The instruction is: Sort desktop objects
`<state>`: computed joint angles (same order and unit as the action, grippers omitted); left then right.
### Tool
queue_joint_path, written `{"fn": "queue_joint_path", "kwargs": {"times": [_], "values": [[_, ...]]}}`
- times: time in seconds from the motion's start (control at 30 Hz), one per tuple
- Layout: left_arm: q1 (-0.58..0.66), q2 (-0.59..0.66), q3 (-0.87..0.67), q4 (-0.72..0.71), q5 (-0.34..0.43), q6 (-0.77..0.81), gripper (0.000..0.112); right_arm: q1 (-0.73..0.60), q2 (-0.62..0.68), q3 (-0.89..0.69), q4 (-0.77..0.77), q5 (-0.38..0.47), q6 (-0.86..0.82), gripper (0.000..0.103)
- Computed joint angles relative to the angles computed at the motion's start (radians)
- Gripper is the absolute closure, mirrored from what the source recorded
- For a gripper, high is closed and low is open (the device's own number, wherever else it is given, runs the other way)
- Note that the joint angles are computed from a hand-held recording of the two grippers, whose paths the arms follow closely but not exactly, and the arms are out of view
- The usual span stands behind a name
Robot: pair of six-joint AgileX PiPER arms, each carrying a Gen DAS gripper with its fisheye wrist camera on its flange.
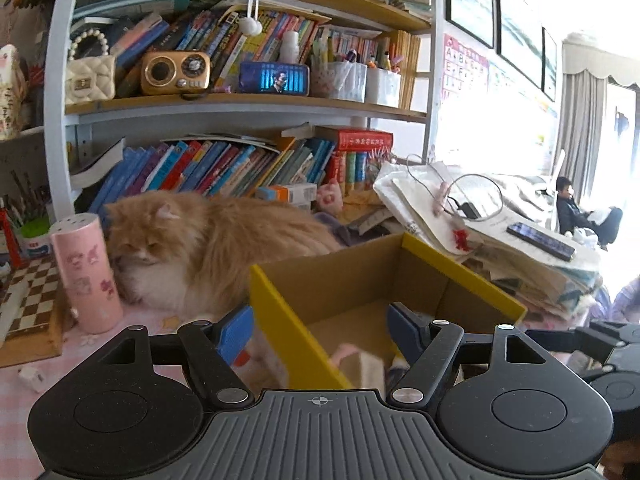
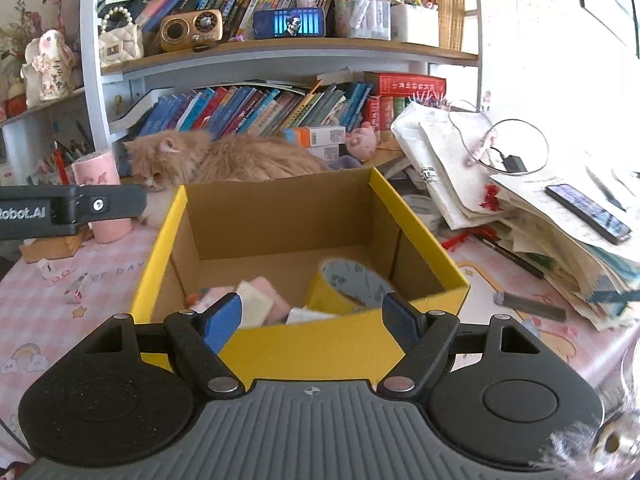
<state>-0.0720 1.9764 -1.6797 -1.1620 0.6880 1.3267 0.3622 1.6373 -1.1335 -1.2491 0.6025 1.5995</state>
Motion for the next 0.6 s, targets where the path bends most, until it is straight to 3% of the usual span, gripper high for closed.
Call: {"fn": "queue_joint_path", "kwargs": {"times": [0.3,0.43,0.6], "values": [[0.184,-0.032,0.097,-0.009,0.183,0.068,0.035,0.271,0.063,-0.075,0.059,0.305,0.092,0.028],[0.261,-0.041,0.131,0.023,0.245,0.082,0.035,0.362,0.12,-0.134,0.114,0.373,0.088,0.028],[0.345,-0.057,0.179,0.082,0.281,0.116,0.035,0.433,0.195,-0.216,0.17,0.393,0.074,0.028]]}}
